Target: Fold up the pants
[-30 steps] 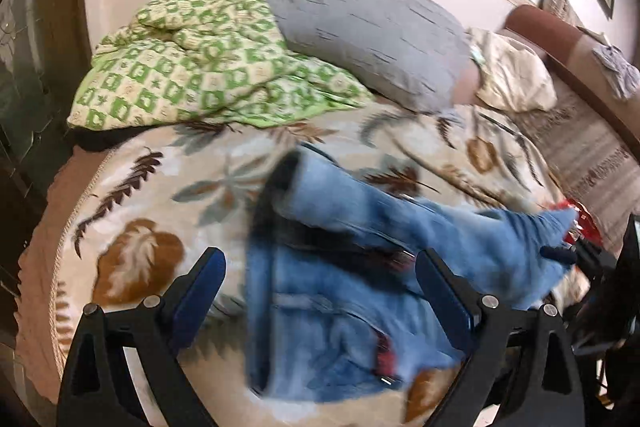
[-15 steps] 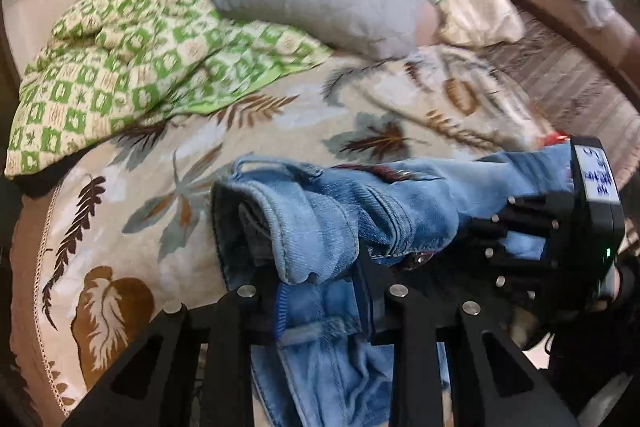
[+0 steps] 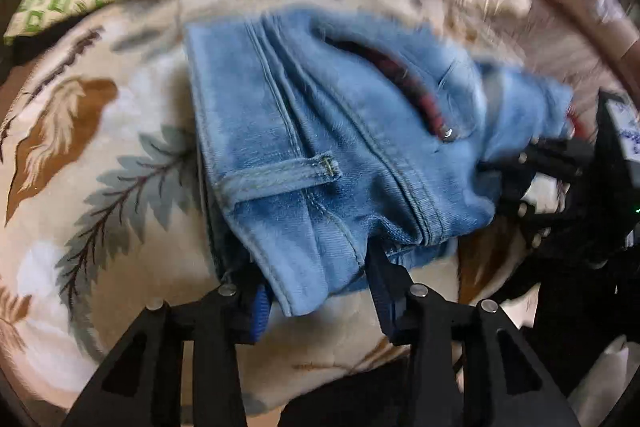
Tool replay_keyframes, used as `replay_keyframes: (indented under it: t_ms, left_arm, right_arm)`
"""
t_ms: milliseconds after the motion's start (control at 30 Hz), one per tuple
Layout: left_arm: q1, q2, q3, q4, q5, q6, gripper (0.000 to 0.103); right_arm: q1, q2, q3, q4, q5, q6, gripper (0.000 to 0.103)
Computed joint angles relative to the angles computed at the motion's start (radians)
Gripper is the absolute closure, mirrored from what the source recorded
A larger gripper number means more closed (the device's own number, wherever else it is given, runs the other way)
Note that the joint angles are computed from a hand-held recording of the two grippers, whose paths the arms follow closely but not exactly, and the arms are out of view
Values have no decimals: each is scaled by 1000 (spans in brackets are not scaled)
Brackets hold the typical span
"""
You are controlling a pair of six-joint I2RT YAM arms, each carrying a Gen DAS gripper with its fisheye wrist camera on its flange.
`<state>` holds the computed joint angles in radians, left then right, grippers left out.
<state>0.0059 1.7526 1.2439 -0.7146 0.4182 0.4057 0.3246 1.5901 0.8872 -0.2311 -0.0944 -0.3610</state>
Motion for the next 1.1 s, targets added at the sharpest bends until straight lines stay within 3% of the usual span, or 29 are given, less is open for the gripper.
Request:
replay_keyframes:
  t_ms: [33,67,100,133,200,367,467,633,767,900,1100]
  left_arm:
    - [3,-18,5,-22,-1,-10,44]
    - [6,-30,13,-44,0,-15,39]
    - [8,-84,-6,-33,-18,-36,20]
    - [9,-127,-26,-4,-33,-49,6]
    - [17,-202,-46,43,-37,-75,4]
    - [-50,-243,16,55,-104,-151,4]
    - [-163,-214,67,81,-147,-159,4]
    - [-406,-72,223,118,-179,-139,4]
    - [-554,121,450,78,-184,-92,4]
    - [-670,357,795,-74,-175,-40,4]
    - [-744,562,1131,-245,-189,-18,4]
  right_arm:
    - [7,-19,-10,1,24,11,62]
    - [11,-39,-12,-14,52,18,37]
    - [8,-74,-26,-15,75,23,20]
    - [-9,-115,-48,-4,59,25,17]
    - [-78,-180,-62,-14,-48,40,17]
    - [-197,-271,-68,-61,-113,134,17]
    - [-300,-369,-119,-97,-158,193,17]
    - [-616,-487,-178,-185,-274,195,17]
    - [-917,-460,-192,-236,-392,234,17]
    - [-1174,-334,-180,-224,-523,284,17]
    - [-1238,-117,-138,-117,-591,407,17]
